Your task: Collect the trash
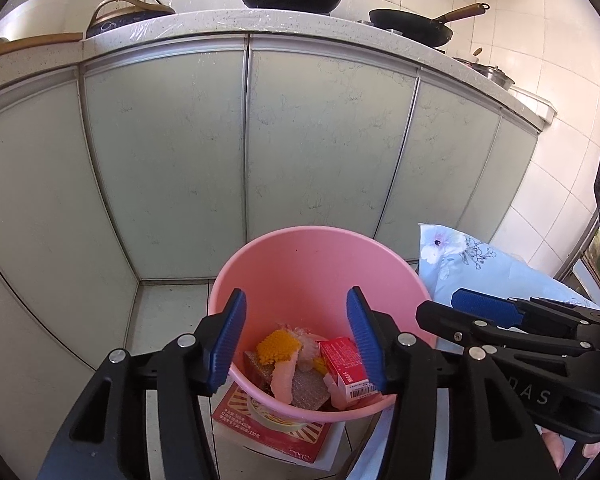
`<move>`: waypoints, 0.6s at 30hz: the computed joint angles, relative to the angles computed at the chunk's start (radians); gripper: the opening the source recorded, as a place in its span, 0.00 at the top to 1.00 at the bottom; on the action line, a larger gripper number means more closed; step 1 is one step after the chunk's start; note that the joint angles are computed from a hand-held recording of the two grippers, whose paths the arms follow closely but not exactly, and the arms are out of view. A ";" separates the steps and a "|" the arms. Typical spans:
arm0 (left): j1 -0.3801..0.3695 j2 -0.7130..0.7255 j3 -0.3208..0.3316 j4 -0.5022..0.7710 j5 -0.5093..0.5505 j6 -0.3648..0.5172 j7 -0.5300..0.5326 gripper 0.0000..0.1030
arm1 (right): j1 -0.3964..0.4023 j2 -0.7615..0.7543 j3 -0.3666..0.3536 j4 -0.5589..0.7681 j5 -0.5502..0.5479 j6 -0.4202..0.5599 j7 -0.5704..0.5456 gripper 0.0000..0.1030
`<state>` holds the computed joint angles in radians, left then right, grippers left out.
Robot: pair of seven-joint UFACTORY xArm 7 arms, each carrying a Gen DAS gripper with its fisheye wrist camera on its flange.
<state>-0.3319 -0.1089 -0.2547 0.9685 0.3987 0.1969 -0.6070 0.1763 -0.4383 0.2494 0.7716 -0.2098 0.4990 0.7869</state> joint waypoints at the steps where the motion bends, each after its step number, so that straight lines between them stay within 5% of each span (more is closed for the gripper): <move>1: -0.001 -0.008 0.001 -0.005 -0.003 0.000 0.001 0.48 | -0.001 -0.004 0.002 -0.001 -0.004 -0.001 0.001 0.60; 8: 0.016 -0.045 -0.005 -0.017 -0.015 0.011 0.002 0.34 | -0.008 -0.040 0.013 -0.015 -0.020 -0.013 -0.005 0.60; 18: 0.041 -0.074 -0.033 -0.025 0.000 0.035 -0.020 0.32 | -0.038 -0.081 0.054 -0.043 -0.069 -0.025 0.026 0.60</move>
<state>-0.2913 -0.1828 -0.2876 0.9437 0.3984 0.2317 -0.6267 0.1386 -0.5195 0.3032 0.7281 -0.2793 0.4739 0.8126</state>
